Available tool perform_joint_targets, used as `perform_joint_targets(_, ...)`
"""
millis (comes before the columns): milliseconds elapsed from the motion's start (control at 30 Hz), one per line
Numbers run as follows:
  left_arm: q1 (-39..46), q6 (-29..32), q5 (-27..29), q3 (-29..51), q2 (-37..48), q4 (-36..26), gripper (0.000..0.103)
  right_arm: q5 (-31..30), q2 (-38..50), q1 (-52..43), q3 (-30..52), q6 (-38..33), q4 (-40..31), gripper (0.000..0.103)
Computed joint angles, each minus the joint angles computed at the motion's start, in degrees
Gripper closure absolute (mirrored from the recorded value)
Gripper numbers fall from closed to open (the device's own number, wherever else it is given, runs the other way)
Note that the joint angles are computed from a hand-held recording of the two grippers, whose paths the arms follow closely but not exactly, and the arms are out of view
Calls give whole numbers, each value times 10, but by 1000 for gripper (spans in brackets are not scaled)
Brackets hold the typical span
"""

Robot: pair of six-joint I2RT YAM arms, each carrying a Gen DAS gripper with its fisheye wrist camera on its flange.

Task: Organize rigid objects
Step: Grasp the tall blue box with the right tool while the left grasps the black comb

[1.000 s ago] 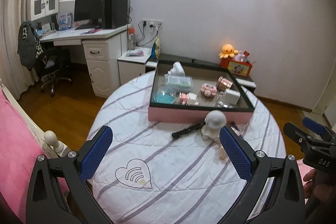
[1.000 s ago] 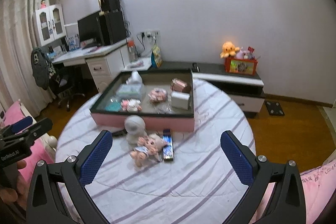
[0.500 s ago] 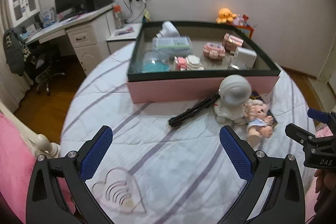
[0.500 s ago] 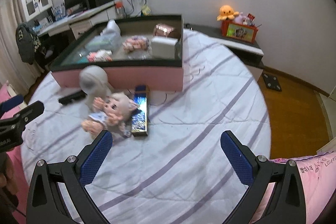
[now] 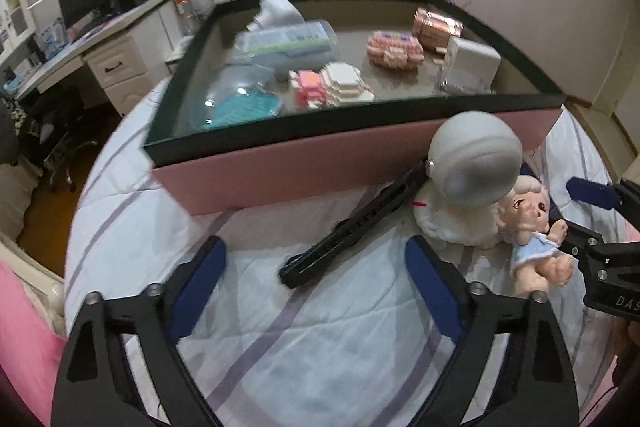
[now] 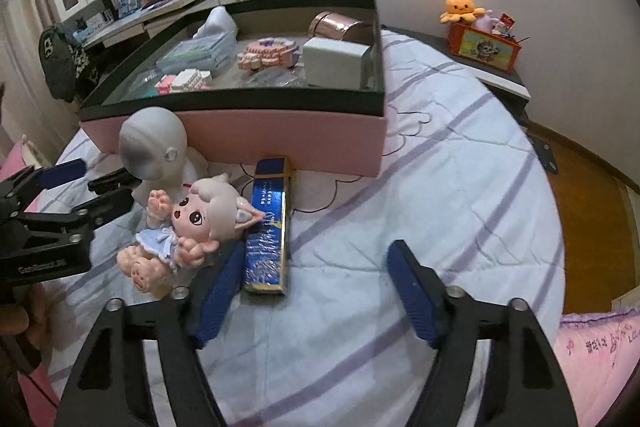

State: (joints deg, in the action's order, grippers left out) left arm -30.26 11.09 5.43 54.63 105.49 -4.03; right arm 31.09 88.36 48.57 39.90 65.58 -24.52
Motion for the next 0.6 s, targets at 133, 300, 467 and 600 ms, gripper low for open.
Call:
perform_joint_targets(133, -4, 16, 16, 19, 17, -9, 30, -2, 17, -7, 10, -20, -1, 35)
perform_joint_targets(300, 0, 39, 53, 16, -2, -39, 54, 3, -6, 0, -3, -25, 8, 56)
perform_joint_targets(467, -9, 40, 34, 28, 19, -14, 46, -3, 12, -16, 0, -58, 30, 56)
perform_joint_targets(600, 0, 43, 58, 29, 15, -28, 60, -5, 15, -24, -1, -82, 42, 60)
